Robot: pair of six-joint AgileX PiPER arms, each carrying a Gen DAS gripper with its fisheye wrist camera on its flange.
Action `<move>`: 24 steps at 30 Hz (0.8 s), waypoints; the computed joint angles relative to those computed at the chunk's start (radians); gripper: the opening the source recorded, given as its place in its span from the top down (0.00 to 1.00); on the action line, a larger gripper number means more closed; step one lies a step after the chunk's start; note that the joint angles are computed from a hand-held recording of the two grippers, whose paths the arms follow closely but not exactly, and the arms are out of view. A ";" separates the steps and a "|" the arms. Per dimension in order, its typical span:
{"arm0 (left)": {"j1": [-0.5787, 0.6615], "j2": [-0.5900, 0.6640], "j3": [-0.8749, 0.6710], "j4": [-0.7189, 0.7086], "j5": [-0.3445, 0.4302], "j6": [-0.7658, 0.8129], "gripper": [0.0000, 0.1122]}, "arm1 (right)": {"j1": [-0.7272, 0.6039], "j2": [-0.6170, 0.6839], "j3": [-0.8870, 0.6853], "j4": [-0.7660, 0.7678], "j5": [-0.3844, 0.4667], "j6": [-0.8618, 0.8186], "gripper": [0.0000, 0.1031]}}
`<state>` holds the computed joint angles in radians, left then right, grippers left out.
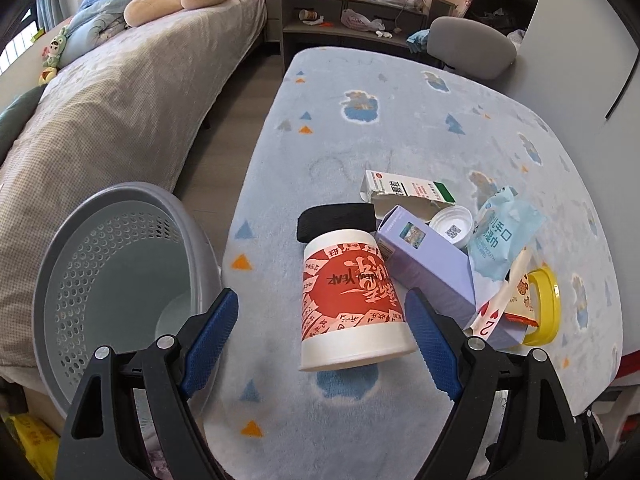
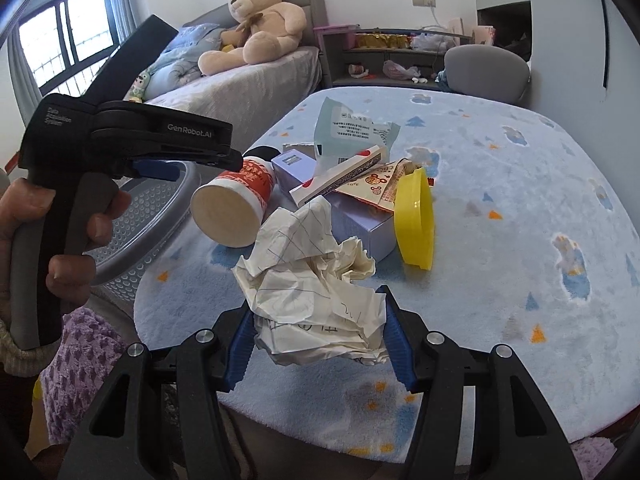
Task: Collect trash
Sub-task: 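Grasp the red-and-white paper cup with the left tool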
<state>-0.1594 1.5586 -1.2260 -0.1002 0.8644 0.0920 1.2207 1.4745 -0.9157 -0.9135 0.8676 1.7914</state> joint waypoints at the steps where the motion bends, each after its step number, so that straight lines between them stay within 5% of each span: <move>1: 0.002 0.021 -0.016 -0.013 0.019 0.013 0.27 | -0.002 -0.003 0.004 -0.003 -0.004 0.007 0.46; 18: 0.018 0.149 -0.044 -0.135 0.026 0.104 0.28 | -0.008 -0.022 0.034 -0.016 -0.028 0.046 0.46; 21: 0.073 0.152 -0.029 -0.272 0.059 0.209 0.40 | -0.007 -0.016 0.027 -0.009 -0.022 0.043 0.46; 24: 0.084 0.108 0.012 -0.281 0.038 0.227 0.42 | -0.006 -0.010 0.020 -0.006 -0.018 0.037 0.46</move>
<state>-0.0754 1.6662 -1.2137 -0.3808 0.9023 0.3193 1.2149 1.4641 -0.8959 -0.9191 0.8496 1.8284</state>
